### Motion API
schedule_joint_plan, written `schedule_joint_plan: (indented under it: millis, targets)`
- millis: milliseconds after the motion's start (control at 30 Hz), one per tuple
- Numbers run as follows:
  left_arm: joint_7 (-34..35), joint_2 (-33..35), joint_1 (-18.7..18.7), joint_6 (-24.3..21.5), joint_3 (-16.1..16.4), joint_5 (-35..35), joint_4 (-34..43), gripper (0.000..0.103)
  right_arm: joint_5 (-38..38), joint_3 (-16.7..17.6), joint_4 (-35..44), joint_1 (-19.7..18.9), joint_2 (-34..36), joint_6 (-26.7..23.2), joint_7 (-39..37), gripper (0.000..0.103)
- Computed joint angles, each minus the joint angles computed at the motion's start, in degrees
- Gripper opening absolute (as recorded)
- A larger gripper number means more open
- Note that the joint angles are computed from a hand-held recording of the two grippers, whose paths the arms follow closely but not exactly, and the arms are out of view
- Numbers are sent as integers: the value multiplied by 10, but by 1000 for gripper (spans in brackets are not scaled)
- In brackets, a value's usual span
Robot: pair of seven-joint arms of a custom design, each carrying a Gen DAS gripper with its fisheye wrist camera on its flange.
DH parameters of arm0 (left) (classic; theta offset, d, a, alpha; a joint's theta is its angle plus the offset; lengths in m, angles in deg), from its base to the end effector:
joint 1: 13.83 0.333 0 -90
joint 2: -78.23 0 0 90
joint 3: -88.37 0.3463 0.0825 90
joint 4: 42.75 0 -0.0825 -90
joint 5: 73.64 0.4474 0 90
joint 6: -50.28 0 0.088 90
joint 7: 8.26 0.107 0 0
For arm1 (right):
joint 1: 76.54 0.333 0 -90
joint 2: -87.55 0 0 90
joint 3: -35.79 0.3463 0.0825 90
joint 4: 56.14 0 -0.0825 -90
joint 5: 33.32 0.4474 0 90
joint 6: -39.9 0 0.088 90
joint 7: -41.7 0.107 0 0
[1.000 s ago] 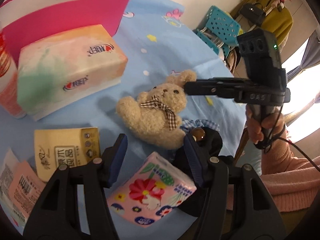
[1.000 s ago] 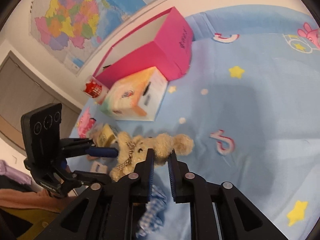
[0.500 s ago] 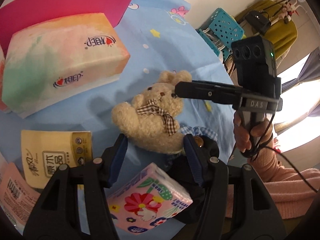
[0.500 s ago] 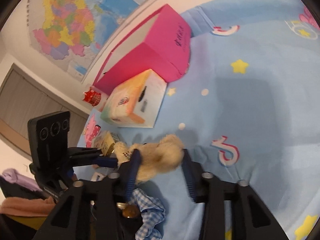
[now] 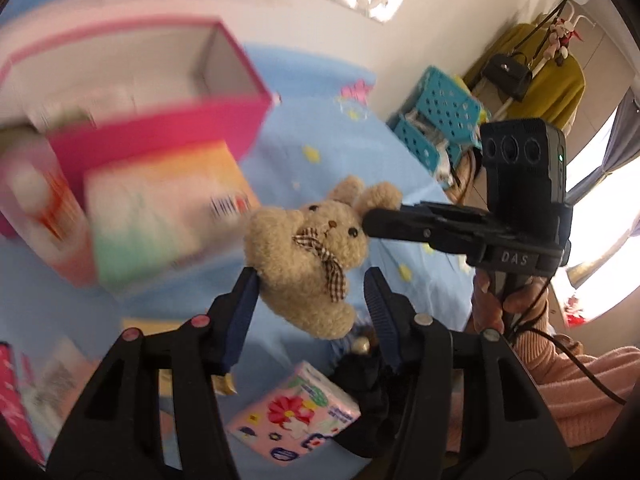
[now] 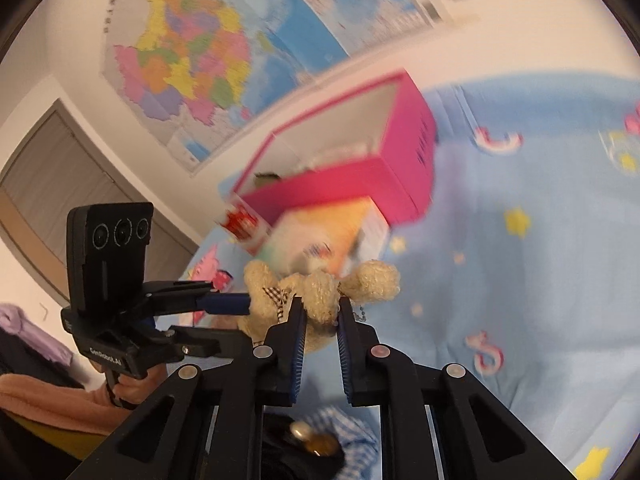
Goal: Organize soft objects
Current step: 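Carry the teddy bear into the pink box and release it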
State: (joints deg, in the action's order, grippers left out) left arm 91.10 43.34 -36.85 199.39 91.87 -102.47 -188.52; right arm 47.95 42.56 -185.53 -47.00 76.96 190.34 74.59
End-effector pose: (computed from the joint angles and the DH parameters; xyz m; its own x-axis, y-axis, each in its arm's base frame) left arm 0.4300 -0.1392 0.5490 -0.2710 -0.8790 0.3923 -0.8178 -0.0047 -0.5755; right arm 0.4726 0.3207 0.4825 0.6090 -0.5662 -0.5554 -0.7326 -0.1333 -0.6674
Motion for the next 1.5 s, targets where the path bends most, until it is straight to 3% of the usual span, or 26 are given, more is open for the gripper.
schedule_joint_plan:
  millis: [233,400,500,733,1000,1200,1333,1500]
  targets:
    - [-39,27,64,16,-31,97,57,57,9,11,85,5,37,41,-51,15]
    - [-42,74,84,12,-14,121,105,57,-16,22,162,2,94,60,-40,15]
    - [-41,104,99,2,-8,116,129,57,-49,30,199,-5,128,63,-11,15]
    - [-57,166,140,-23,-33,137,178,57,-191,45,252,-15,193,80,118,16]
    - [-93,188,172,-33,-60,175,197,57,-299,55,235,-25,199,114,226,24]
    - [-116,129,172,15,-72,225,141,57,-235,66,181,-33,143,137,160,29]
    - [-100,69,140,49,-57,224,89,57,-132,49,132,-25,84,92,61,44]
    - [-90,8,94,61,-43,220,34,63,-103,23,72,-6,31,43,40,50]
